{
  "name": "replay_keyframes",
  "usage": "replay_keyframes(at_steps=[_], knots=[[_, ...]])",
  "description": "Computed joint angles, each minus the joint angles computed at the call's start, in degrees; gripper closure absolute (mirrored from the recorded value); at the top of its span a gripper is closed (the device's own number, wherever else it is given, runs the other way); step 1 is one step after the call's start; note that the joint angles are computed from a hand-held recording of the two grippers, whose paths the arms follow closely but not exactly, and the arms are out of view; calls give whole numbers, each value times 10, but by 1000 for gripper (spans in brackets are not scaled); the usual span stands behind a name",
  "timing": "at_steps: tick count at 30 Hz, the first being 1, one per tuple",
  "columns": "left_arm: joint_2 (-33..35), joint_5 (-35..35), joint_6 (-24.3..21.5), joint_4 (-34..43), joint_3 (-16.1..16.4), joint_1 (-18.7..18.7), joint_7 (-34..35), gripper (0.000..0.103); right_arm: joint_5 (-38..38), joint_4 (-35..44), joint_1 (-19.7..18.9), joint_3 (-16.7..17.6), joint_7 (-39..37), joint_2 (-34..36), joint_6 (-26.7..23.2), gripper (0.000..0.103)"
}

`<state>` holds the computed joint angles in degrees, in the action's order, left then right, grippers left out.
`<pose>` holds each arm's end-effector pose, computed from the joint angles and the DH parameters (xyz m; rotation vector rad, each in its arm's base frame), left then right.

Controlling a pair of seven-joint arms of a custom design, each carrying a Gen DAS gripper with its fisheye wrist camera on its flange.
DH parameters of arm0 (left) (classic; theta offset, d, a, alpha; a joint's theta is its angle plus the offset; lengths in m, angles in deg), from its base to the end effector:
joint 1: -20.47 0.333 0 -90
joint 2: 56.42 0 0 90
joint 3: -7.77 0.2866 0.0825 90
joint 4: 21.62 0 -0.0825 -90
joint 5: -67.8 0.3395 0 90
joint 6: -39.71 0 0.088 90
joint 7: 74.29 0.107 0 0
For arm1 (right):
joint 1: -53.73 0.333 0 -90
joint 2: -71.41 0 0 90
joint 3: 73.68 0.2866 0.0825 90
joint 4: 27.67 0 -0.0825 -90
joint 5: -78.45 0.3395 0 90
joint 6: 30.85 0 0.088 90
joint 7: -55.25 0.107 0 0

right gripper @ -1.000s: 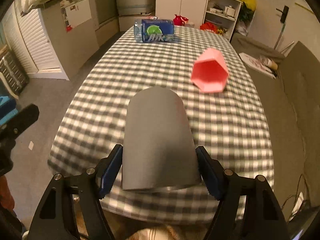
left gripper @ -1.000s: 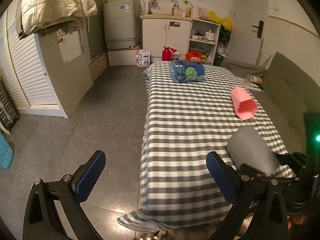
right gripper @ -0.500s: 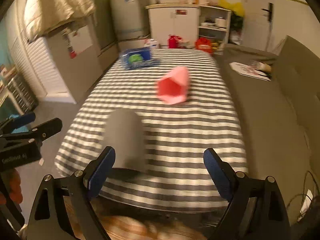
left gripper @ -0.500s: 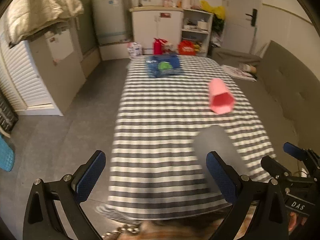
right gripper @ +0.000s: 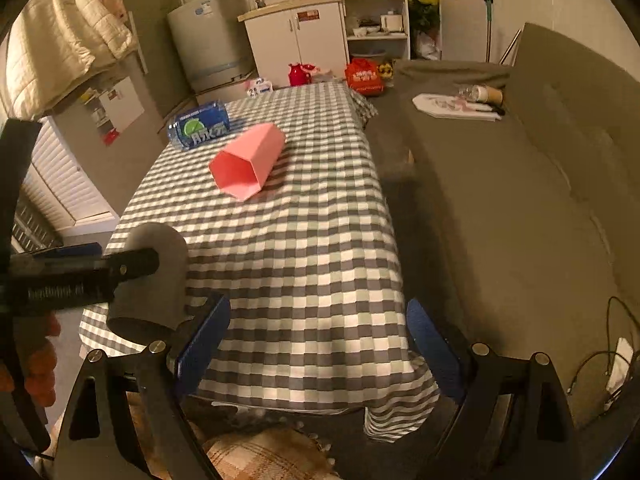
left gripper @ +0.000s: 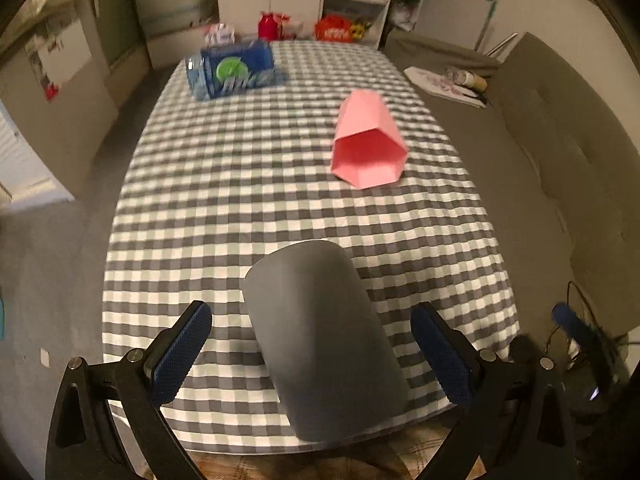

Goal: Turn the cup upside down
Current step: 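Lift the grey cup with the right tool and carry it toward the left tool, then grasp the grey cup with the left tool while the right tool releases it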

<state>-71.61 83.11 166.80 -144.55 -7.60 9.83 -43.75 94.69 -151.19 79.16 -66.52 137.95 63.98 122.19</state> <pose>0.4253 -0.2087 0.5315 -2.3653 1.4771 -0.4376 0.4415 0.2752 0.5186 -2.1349 1.2805 -0.2362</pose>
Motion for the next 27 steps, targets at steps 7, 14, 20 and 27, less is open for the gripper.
replay_keyframes(at_steps=[7,14,20,27], knots=[[15,-54,21,-10,25,5,33,2,-10,18,1,7,7,28,2,13],[24,-155,70,-31,46,2,105,19,-29,33,-2,10,19,45,3,13],[26,-202,77,-32,47,3,141,22,-51,35,-4,12,39,50,3,13],[-13,-161,71,-38,36,19,125,23,-62,32,-4,11,51,45,13,13]])
